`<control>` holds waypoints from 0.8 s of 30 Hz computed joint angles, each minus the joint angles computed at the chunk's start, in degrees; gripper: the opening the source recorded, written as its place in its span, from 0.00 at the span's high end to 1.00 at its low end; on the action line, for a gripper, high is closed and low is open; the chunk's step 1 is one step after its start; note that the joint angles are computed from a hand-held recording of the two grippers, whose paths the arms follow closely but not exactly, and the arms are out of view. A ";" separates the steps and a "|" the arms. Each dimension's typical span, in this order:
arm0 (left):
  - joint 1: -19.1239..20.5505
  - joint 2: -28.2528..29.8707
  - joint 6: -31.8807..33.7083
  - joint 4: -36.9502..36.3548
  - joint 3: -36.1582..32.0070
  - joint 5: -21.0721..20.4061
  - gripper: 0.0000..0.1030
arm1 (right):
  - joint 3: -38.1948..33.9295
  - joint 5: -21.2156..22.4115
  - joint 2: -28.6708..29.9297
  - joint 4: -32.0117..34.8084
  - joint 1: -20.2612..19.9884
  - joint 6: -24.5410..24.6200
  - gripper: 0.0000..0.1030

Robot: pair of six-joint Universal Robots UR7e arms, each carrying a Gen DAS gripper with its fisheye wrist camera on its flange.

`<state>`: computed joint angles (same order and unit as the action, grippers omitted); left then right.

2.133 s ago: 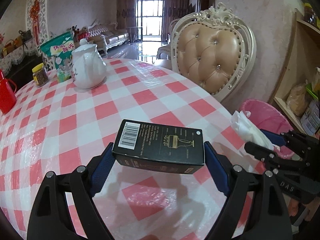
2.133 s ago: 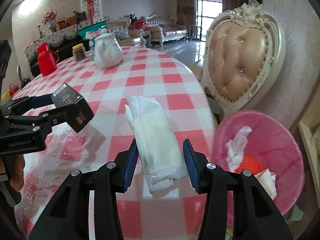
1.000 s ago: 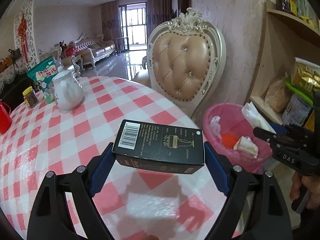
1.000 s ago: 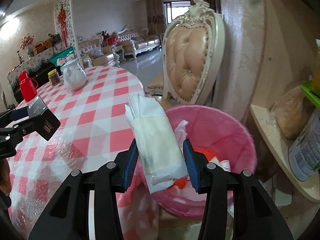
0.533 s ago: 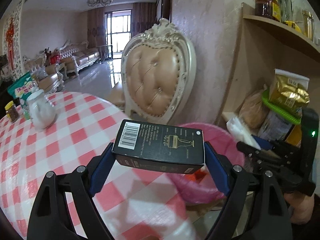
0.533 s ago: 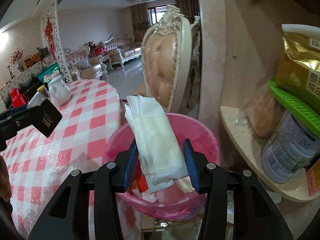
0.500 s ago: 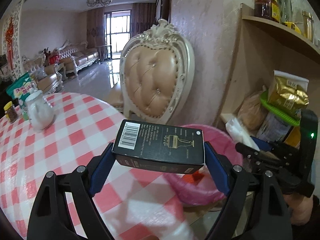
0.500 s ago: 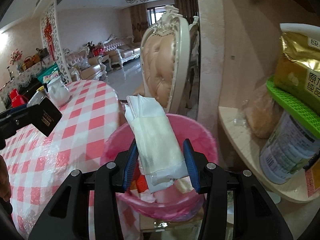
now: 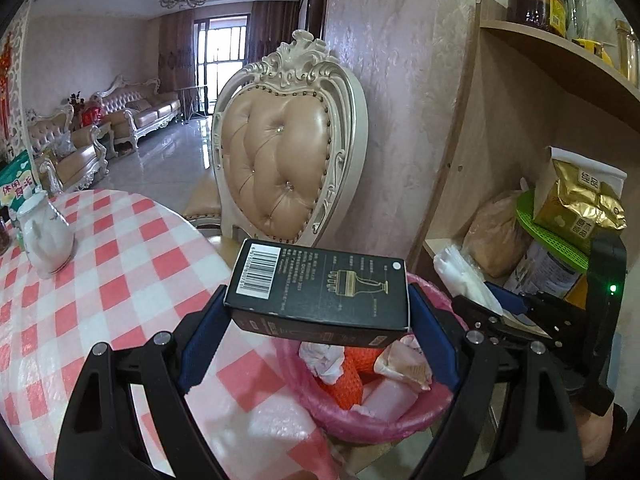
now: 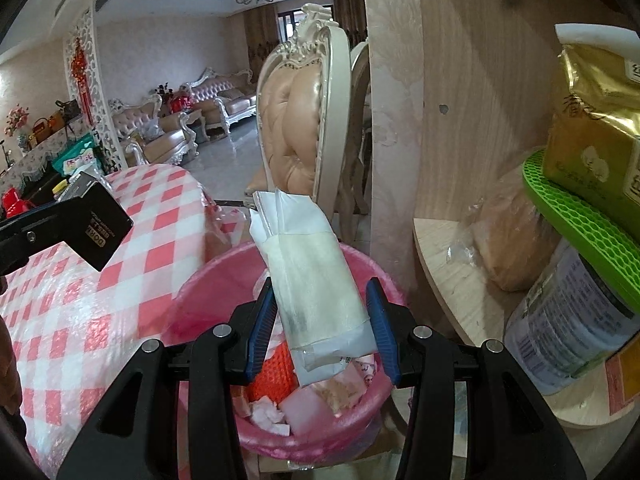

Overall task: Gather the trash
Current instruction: 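Open both grippers to drop box and packet into wastebasket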

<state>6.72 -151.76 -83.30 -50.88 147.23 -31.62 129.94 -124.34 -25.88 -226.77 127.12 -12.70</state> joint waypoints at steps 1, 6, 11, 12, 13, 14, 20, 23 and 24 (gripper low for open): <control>1.86 0.06 3.40 -3.77 0.60 0.81 0.19 | -0.54 -0.20 0.23 0.51 -0.22 -0.07 0.57; 8.13 0.49 15.63 -17.77 3.54 2.81 0.19 | -2.25 -0.43 1.12 2.12 -1.14 -0.17 0.57; 13.93 1.45 28.33 -32.98 6.90 2.75 0.19 | -3.84 -1.01 2.14 3.35 -1.56 -0.22 0.56; 14.61 1.67 29.84 -34.84 7.25 2.72 0.19 | -4.20 -1.20 2.36 3.65 -1.61 -0.24 0.56; 15.67 1.99 31.84 -37.48 7.69 2.63 0.19 | -4.42 -1.26 2.54 3.82 -1.67 -0.26 0.56; 16.81 2.38 34.03 -40.42 8.14 2.44 0.19 | -4.79 -1.35 2.78 4.16 -1.67 -0.21 0.56; 20.80 4.73 42.03 -51.77 10.32 1.13 0.19 | -6.10 -1.59 3.77 5.05 -2.03 -0.51 0.56; 23.26 6.71 46.54 -58.74 11.35 0.10 0.19 | -6.09 -1.69 3.89 5.05 -2.02 -0.35 0.56; 24.09 7.32 47.78 -60.86 11.57 -0.40 0.19 | -6.10 -1.78 3.91 4.94 -2.03 -0.37 0.56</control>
